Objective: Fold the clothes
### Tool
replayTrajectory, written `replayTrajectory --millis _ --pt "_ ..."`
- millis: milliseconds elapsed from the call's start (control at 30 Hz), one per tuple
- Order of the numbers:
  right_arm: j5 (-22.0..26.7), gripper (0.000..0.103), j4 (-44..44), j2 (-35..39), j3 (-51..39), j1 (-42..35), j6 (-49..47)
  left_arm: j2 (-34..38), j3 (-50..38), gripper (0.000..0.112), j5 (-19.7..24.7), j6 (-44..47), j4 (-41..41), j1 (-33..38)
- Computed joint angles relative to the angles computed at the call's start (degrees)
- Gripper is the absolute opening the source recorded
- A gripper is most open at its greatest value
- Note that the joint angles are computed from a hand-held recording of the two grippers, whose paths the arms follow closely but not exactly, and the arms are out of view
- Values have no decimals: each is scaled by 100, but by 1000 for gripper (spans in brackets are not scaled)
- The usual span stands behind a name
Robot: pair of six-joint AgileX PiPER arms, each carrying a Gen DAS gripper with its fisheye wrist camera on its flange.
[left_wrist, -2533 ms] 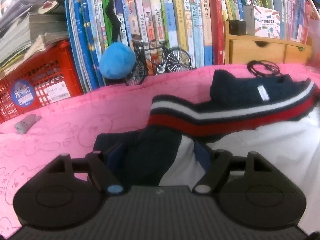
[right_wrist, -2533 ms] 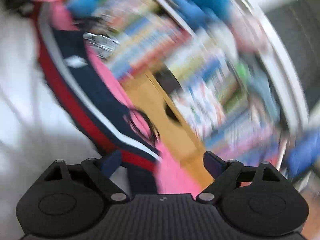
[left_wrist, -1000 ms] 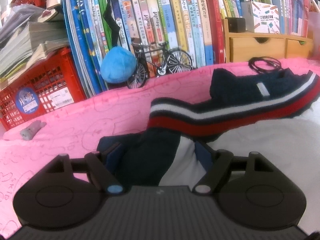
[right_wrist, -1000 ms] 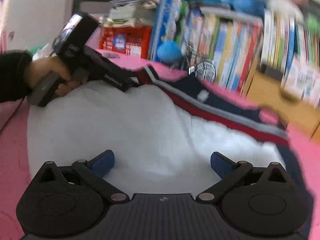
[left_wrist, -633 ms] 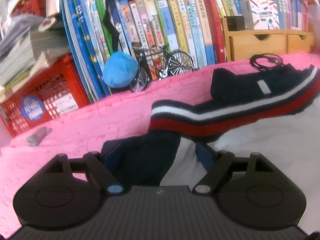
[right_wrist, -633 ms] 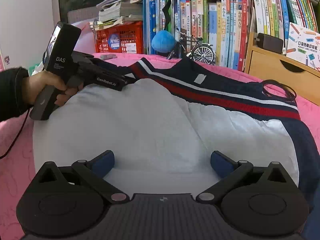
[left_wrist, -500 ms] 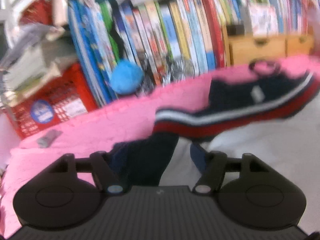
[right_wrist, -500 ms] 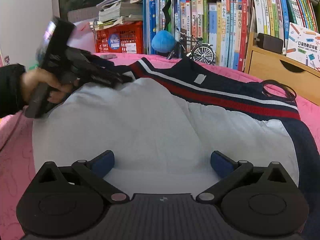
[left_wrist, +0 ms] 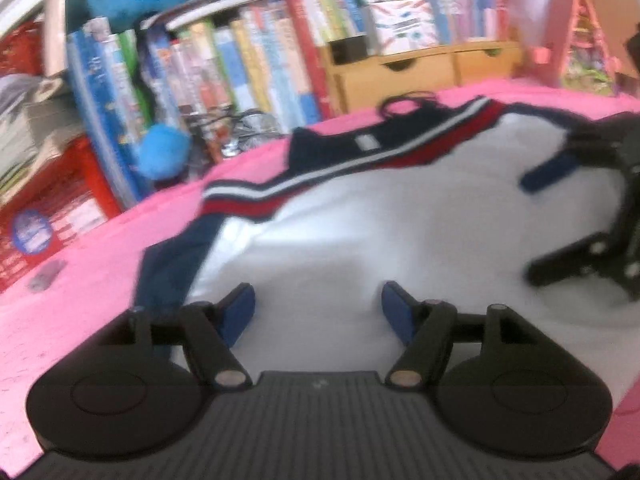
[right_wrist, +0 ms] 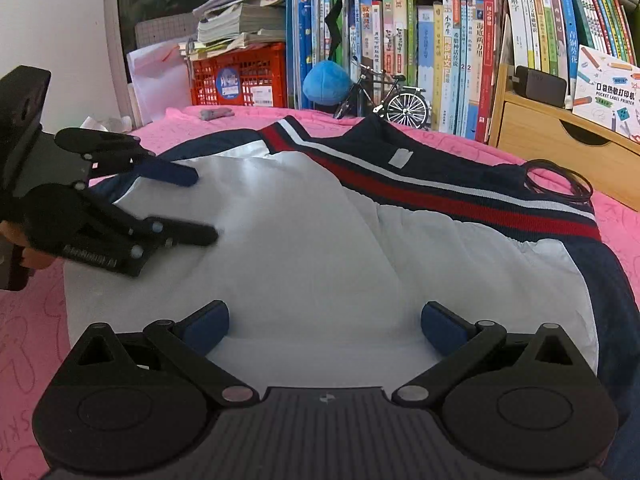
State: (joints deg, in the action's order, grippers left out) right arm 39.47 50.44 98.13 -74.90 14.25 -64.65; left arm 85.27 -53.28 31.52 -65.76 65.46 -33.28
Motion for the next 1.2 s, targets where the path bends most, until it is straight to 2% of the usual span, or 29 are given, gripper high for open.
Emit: replayTrajectory --millis 133,233,333,433,533,600,667,700,733,800,867,933,1100,1200 --pt "-11 103 -22 -4 -3 15 35 -366 378 75 92 -202 440 216" --pt "-10 103 -36 -4 -9 23 49 -594 561 76 105 -331 447 350" --pt "8 103 -35 13 -31 17 38 -520 515 76 939 -476 614 135" --pt "21 103 -35 27 -49 8 34 -565 725 76 1371 -662 827 169" --pt "35 103 -32 35 -59 1 24 -718 821 76 1599 -636 798 227" --pt "36 103 -31 34 -58 -2 22 -768 706 69 1870 -515 655 189" --pt "36 103 -31 33 -54 -5 18 -965 572 65 1668 -513 560 170" --pt "41 103 -30 34 -54 -9 13 -1088 548 65 1349 -568 566 195" --pt "46 103 -27 35 -55 -13 6 -1186 486 65 825 -554 516 262" --pt "49 103 -24 35 -55 -16 2 -1010 108 66 59 -78 70 348" --pt "52 103 -25 37 -58 -19 1 -529 -349 66 -287 260 -49 342" --pt "58 103 -27 40 -64 -23 1 196 -890 66 -26 383 213 274" --pt "67 103 -36 47 -79 -26 10 1252 -1434 66 686 -50 192 859" --pt "69 103 -39 48 -81 -23 11 1174 -1582 70 517 312 -722 1318"
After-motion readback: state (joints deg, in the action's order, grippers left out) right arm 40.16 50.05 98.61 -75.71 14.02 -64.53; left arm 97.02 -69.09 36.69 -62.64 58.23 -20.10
